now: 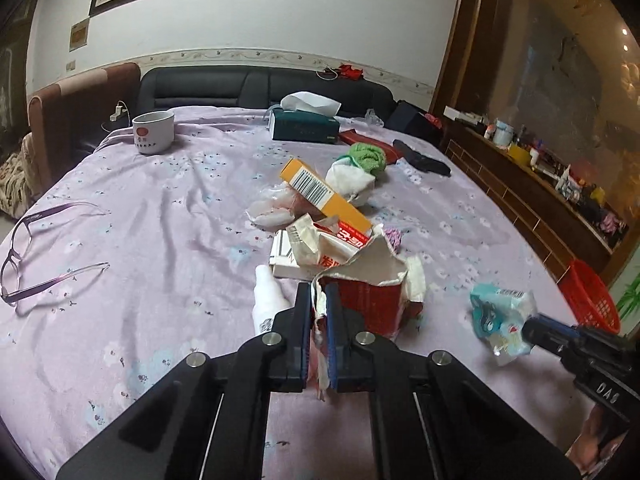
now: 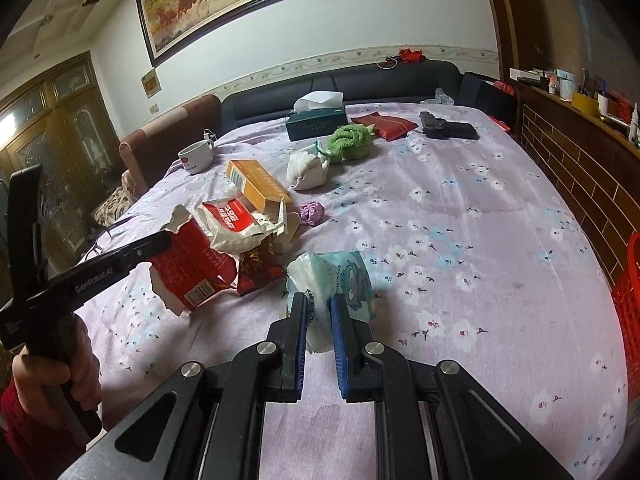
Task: Collect trash
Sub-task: 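Grasp the red-and-white carton with the left gripper while the right gripper grasps the teal wipe pack, then lift the teal wipe pack with the right gripper while the left gripper holds the carton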
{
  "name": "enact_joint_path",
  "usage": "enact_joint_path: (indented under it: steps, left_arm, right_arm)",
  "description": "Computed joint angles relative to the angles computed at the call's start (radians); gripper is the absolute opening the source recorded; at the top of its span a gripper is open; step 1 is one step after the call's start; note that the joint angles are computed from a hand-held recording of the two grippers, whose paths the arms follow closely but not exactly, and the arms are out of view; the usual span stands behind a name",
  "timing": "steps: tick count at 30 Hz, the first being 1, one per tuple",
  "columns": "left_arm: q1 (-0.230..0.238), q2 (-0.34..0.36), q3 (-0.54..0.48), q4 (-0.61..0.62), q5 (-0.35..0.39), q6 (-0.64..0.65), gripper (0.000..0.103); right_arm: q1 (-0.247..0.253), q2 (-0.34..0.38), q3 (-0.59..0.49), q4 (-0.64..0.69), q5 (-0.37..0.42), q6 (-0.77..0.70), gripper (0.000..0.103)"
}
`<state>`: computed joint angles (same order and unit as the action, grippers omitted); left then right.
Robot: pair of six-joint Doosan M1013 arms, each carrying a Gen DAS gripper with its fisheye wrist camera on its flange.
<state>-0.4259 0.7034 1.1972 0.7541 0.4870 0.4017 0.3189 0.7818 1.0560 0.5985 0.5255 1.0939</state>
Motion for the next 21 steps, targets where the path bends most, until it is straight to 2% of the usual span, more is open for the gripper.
enact_joint_path:
  steps: [4,7,10,16,21]
  left_arm:
    - [0.007,0.007,-0.008,-0.107,-0.016,0.102,0.006]
    - [0.002,0.016,-0.017,-0.101,-0.004,0.114,0.006]
    - [-0.010,0.018,-0.013,-0.016,0.008,0.063,0.005]
    - [-0.031,-0.006,0.025,0.138,-0.018,-0.079,0.004]
    - [-0.045,-0.026,0.038,0.167,-0.058,-0.097,0.004]
  right_arm:
    - [0.000,0.000,0.002,0.007,0.010,-0.004,0.013]
    - [0.000,-0.001,0.006,0.010,0.010,-0.008,0.013]
    - [0.000,-0.004,0.011,0.012,0.007,-0.010,0.013]
    - [-0.005,-0.021,0.037,0.037,-0.021,-0.019,0.013]
    - [-0.013,-0.041,0.063,0.084,-0.049,-0.049,0.013]
